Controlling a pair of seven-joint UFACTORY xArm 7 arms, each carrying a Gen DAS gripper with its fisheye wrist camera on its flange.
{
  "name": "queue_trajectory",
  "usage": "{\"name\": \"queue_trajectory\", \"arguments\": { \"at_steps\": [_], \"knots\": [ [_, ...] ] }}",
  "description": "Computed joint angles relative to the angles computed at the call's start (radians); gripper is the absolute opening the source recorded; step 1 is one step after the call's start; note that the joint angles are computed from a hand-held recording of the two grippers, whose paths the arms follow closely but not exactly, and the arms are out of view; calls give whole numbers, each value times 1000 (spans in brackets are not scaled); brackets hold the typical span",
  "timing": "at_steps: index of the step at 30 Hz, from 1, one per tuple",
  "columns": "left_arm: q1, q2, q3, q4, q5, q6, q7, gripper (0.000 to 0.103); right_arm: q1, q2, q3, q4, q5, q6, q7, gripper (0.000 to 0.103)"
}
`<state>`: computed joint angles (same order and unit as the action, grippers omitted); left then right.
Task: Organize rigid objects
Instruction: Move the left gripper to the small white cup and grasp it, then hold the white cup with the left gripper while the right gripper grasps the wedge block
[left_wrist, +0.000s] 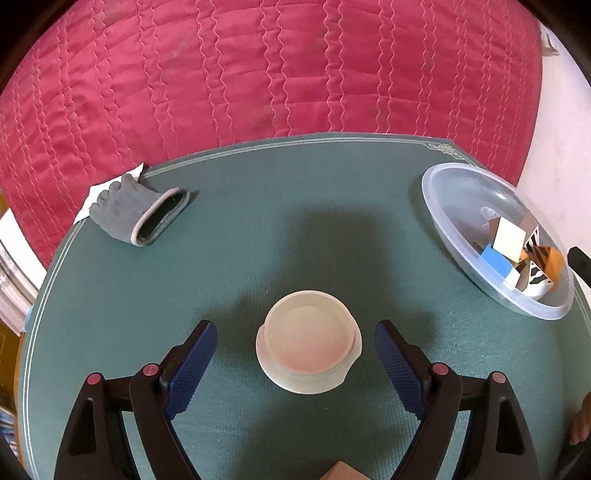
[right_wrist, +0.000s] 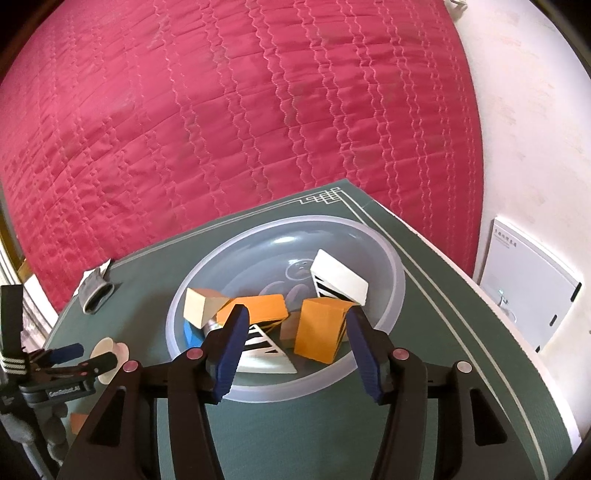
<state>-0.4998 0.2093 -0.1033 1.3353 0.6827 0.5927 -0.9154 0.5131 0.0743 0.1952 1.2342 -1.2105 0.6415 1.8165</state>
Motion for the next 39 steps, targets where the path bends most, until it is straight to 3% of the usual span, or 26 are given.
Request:
{"name": "queue_trajectory", "arguments": {
  "at_steps": [9,15,28,39],
  "knots": [
    [6,23,0,6,-50,-19,38,55,3,2,-1,2,-5,-9,-14,56],
    [-1,7,10,-19,-31,-45,10,55,10,10,1,11,-15,-11,-34,56],
    [20,-68,5,-89,112,-62,-159,55,19,19,-3,20,-15,-18,-63,56],
    [45,-105,-23,-119,201,-28,-256,55,35,28,-2,31,-22,-5,-91,56]
  ]
}}
